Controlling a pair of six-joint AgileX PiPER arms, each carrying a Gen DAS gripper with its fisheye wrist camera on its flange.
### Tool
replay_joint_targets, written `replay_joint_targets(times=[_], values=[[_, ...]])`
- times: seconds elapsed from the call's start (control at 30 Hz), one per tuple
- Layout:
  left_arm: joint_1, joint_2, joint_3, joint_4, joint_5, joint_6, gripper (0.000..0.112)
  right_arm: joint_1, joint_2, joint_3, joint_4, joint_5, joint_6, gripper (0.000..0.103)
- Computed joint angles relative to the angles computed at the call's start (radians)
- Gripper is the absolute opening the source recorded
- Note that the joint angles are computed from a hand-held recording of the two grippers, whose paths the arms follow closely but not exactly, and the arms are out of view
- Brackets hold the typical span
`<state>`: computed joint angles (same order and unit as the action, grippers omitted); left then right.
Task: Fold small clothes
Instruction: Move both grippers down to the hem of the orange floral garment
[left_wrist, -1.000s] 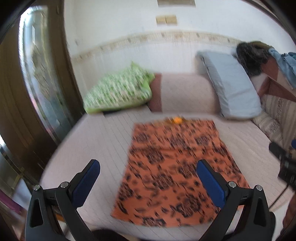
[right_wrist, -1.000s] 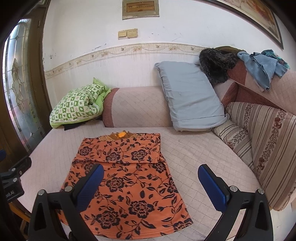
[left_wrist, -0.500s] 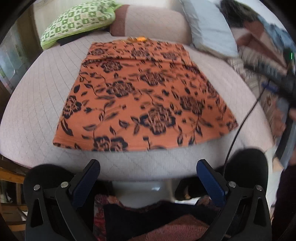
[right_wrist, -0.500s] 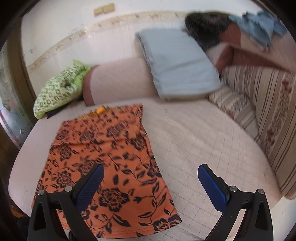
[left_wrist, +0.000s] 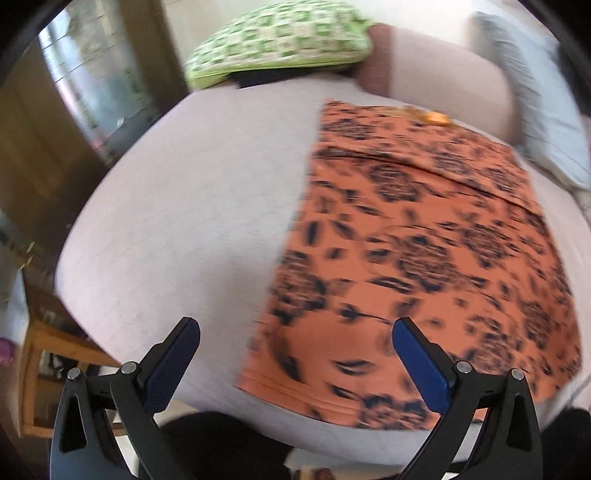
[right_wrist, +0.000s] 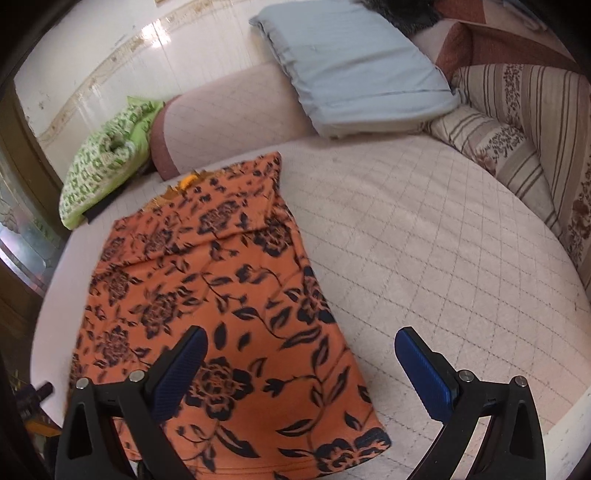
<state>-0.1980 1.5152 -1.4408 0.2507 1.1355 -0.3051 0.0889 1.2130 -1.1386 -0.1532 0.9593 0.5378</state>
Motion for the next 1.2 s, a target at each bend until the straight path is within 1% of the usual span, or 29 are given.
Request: replay_joint_targets(times=[0.1,0.17,0.23,0.3,0.37,0.47,0.5,0.53,0.6,0.67,0.7,0.77,0.87,1.0,1.1,1.2], values=[[0.062,0.043,-0.054,0.043,-0.001,0.0,0.103,-0.028,0.004,0.025,-0.011,0.002,-0.012,0.102],[0.108,0.11,-0.147,0.064,0.02,-0.005,0.103,-0.065,0.005,0.018,-0.02,0.007,-0.032,0.102],[0.142,0.161,-0.23,0.062,0.025,-0.011,0.103,-0.118,0.009,-0.004,-0.028,0.01,-0.042,0.102],[0.147,0.21,-0.304,0.081,0.04,-0.029,0.103,-0.175,0.015,-0.033,0.017,0.006,-0.081,0.102],[0.142,0.256,-0.357,0.092,0.038,-0.049,0.103,-0.212,0.034,-0.064,0.067,0.002,-0.117,0.102],[0.119,0.315,-0.403,0.092,0.038,-0.078,0.103,-0.209,0.075,-0.072,0.114,-0.026,-0.136,0.101],[0.108,0.33,-0.402,0.086,0.032,-0.084,0.103,-0.195,0.095,-0.069,0.131,-0.037,-0.146,0.099],[0.091,0.335,-0.393,0.092,0.033,-0.095,0.103,-0.18,0.109,-0.062,0.141,-0.045,-0.156,0.097],[0.066,0.352,-0.377,0.091,0.045,-0.096,0.103,-0.143,0.145,-0.046,0.129,-0.062,-0.155,0.086],[0.064,0.335,-0.316,0.063,0.037,-0.075,0.103,-0.118,0.171,-0.031,0.099,-0.054,-0.134,0.079],[0.067,0.317,-0.272,0.055,0.026,-0.063,0.103,-0.127,0.175,-0.021,0.116,-0.052,-0.149,0.076],[0.072,0.288,-0.212,0.049,0.017,-0.049,0.103,-0.17,0.172,0.003,0.162,-0.049,-0.196,0.076],[0.096,0.205,-0.109,0.024,-0.013,-0.028,0.103,-0.226,0.147,0.022,0.165,-0.021,-0.227,0.076],[0.099,0.09,-0.007,0.024,-0.037,-0.035,0.103,-0.288,0.074,0.035,0.186,0.02,-0.265,0.076],[0.069,0.034,0.048,0.027,-0.027,-0.024,0.103,-0.277,0.033,0.032,0.194,0.041,-0.266,0.076],[0.049,0.008,0.084,0.029,-0.002,-0.021,0.103,-0.212,0.017,0.046,0.132,0.065,-0.193,0.076]])
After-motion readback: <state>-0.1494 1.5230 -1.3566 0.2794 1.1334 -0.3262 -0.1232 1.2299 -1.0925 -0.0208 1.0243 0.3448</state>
